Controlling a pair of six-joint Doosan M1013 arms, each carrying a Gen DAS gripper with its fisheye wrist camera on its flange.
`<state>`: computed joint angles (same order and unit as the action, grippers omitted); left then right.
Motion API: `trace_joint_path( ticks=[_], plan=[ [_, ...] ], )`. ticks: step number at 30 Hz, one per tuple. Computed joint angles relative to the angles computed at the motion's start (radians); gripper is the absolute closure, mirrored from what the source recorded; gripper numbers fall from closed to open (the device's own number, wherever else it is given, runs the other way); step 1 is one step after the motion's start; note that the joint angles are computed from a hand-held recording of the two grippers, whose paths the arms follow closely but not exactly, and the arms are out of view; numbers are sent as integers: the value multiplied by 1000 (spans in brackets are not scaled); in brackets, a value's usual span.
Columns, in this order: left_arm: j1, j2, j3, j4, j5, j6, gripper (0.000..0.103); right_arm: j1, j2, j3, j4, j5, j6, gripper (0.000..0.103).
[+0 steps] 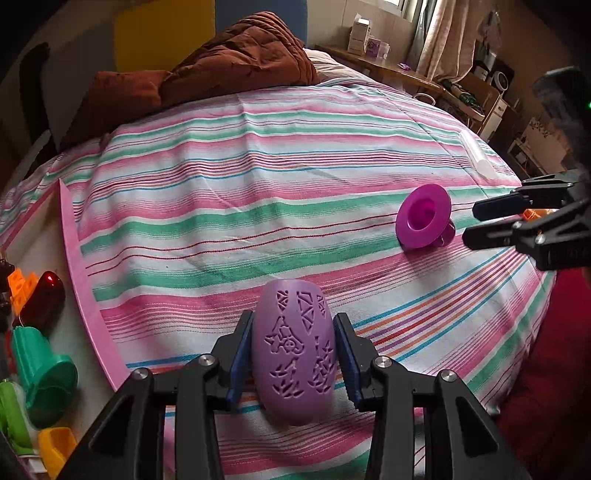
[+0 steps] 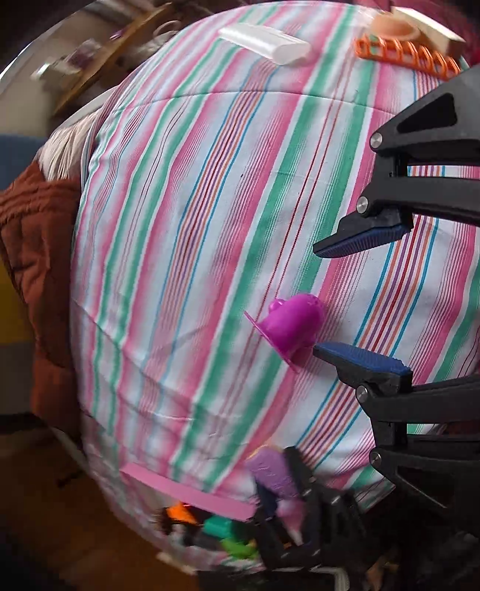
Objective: Organize rigid objects
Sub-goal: 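Grasp the magenta cup piece with the right tool while the left tool holds the egg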
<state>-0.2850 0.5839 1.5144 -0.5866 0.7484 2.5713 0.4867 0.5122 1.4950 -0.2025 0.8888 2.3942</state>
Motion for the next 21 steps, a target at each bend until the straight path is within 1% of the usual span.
trace_joint_path(
  ticks=[1,3,6,8,10,11,14,17,21],
  plan=[
    [1,0,1,-2,0,1,60,3,19,-23,5,38,-50,55],
    [1,-2,4,-5,0,4,60,6,45,-49,-3,72,-94,55],
    [1,1,-1,-9,3,6,60,5,70,-75,-32,74,-108,55],
    [3,3,-3,-16,7,11,60,6,86,-89,-64,73,-92,56],
    [4,2,1,-26,3,17,60,7,100,-102,-95,84,-46,64],
    [7,1,4,-33,2,25,60,8,105,-106,-108,84,-14,64],
    [12,-3,15,-59,-12,54,60,9,103,-95,-127,24,71,65],
    [15,-7,21,-76,-18,58,60,8,105,-77,-161,-22,187,68],
    [16,-9,19,-68,-11,30,60,-1,95,-55,-162,-64,229,68]
  ],
)
